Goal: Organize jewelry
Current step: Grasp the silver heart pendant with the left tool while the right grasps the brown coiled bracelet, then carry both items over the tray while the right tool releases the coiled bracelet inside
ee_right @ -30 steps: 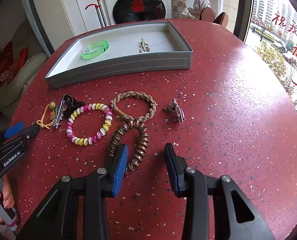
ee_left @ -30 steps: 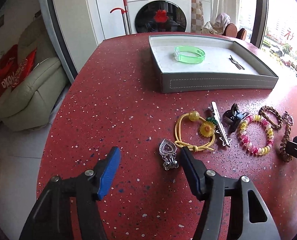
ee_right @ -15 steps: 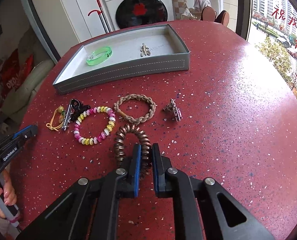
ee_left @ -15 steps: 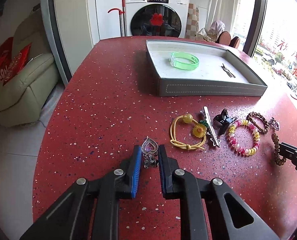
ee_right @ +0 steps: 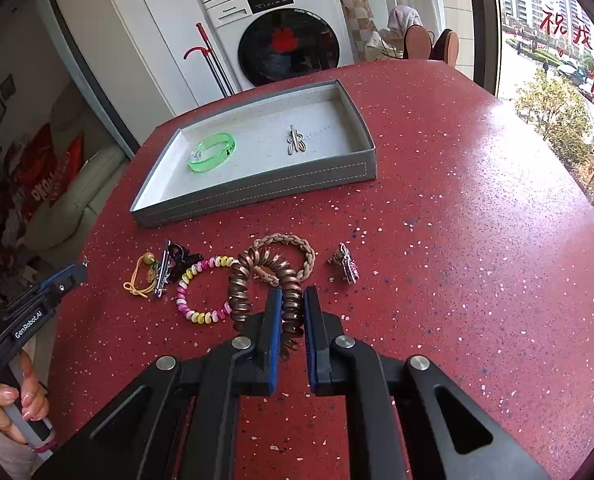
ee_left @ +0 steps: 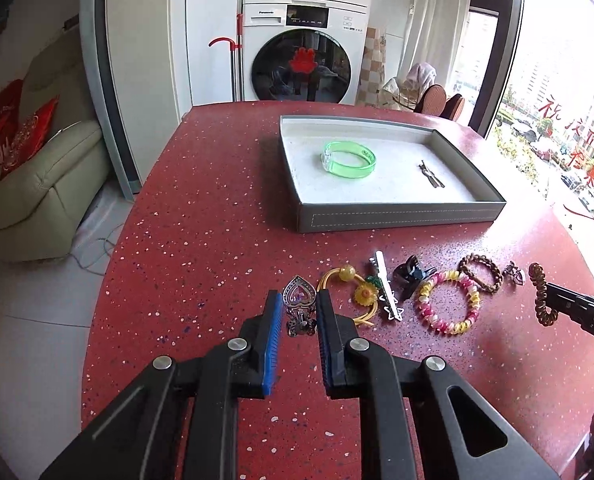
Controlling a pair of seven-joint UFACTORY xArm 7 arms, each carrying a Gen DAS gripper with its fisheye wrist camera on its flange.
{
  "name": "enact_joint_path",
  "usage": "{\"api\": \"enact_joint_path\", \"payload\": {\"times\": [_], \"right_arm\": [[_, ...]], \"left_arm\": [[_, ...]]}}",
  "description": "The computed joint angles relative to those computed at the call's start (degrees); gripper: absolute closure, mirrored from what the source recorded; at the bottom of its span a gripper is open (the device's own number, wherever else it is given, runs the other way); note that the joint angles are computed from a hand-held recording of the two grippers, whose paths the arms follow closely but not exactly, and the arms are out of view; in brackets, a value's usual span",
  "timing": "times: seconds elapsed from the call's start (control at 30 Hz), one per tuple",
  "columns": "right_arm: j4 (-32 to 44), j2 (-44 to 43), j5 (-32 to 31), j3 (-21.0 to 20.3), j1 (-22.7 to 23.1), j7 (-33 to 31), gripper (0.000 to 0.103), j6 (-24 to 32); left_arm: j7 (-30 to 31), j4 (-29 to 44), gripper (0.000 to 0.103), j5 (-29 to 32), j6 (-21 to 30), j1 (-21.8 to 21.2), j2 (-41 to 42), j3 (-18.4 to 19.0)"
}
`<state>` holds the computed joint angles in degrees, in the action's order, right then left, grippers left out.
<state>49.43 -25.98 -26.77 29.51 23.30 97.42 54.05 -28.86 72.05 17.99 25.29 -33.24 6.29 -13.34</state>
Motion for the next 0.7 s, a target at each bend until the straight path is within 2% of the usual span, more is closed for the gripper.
{"api": "enact_joint_path", "payload": {"times": [0.27, 0.7], "right_arm": [[0.7, -1.0, -0.4, -1.3, -1.2, -2.7, 0.091, -0.9], [2.1, -0.3, -1.4, -3.4, -4.5, -7.8, 0.091, -3.8]], "left_arm": [[2.4, 3.6, 0.068, -2.1, 0.0, -0.6, 1.2, -0.5], [4.6, 11.9, 0.068, -2.2, 0.9, -3.1, 6.5, 0.6]]}}
